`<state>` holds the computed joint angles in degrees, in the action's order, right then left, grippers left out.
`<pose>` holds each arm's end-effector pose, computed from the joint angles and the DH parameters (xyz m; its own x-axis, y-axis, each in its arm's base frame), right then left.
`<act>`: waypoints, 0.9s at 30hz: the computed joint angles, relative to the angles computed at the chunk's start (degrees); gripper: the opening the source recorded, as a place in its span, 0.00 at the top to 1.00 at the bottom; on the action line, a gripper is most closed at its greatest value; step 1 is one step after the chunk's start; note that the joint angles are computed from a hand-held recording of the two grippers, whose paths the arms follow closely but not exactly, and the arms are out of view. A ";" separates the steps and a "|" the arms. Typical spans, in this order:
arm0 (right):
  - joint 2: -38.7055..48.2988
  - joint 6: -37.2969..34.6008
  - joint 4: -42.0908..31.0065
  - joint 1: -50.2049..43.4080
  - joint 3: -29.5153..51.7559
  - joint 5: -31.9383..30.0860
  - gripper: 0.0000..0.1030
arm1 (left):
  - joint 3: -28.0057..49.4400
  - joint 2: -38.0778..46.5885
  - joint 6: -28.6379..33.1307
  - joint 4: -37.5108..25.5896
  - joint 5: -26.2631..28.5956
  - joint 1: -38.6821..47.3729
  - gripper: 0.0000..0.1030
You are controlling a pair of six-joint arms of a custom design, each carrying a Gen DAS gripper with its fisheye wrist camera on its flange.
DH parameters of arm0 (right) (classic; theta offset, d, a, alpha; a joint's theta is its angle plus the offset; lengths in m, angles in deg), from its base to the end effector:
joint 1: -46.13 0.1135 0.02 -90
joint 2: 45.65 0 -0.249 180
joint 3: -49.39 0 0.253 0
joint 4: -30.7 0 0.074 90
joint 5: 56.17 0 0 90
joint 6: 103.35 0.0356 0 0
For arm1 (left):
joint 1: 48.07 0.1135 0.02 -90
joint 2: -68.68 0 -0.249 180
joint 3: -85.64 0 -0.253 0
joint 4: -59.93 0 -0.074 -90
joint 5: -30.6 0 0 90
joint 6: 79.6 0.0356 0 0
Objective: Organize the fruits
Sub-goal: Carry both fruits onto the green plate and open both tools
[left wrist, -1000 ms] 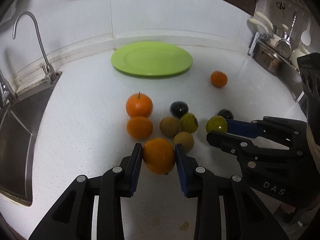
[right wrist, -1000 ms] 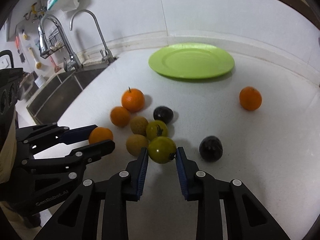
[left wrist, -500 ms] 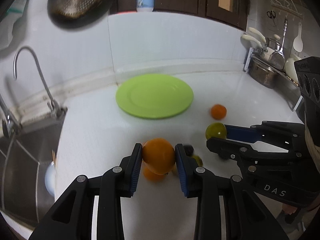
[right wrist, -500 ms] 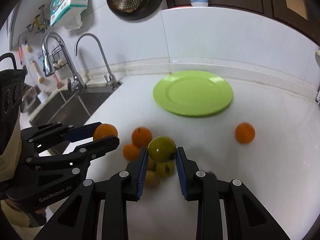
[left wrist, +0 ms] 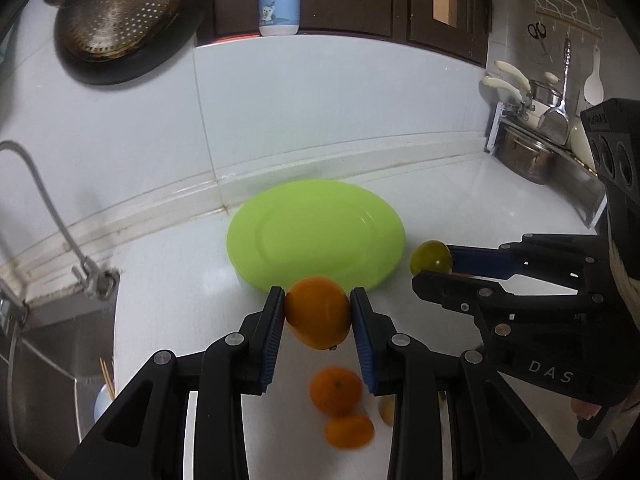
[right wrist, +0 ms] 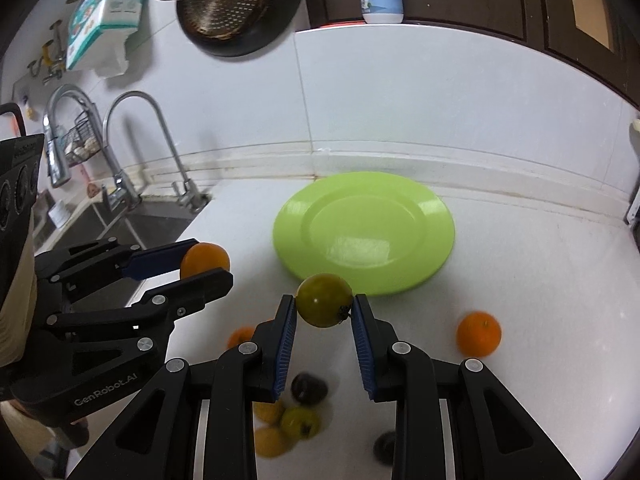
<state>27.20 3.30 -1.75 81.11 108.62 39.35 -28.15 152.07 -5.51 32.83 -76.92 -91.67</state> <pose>0.2219 0.1511 0.2130 -0.7132 -0.1509 -0.6845 -0.3252 0.9363 0.1324 0.2321 -0.2063 0.2107 -0.6237 0.2330 -0.7461 0.3437 0.9390 0.0059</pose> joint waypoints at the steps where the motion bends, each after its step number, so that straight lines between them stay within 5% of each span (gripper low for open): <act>1: 1.48 -0.73 0.11 -0.65 1.24 -0.25 0.71 | 0.86 0.90 0.51 0.18 0.94 0.82 0.68; 15: 20.15 -8.43 -1.05 -8.87 15.32 -5.98 0.71 | 16.41 17.82 1.95 -3.22 9.61 9.13 0.68; 27: 28.74 -9.37 -1.50 -11.59 19.85 -9.65 0.71 | 20.99 24.95 1.98 -3.89 8.97 9.78 0.68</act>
<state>55.94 -6.07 -3.25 69.52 128.47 29.70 -7.17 177.02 -3.52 28.94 -67.95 -81.89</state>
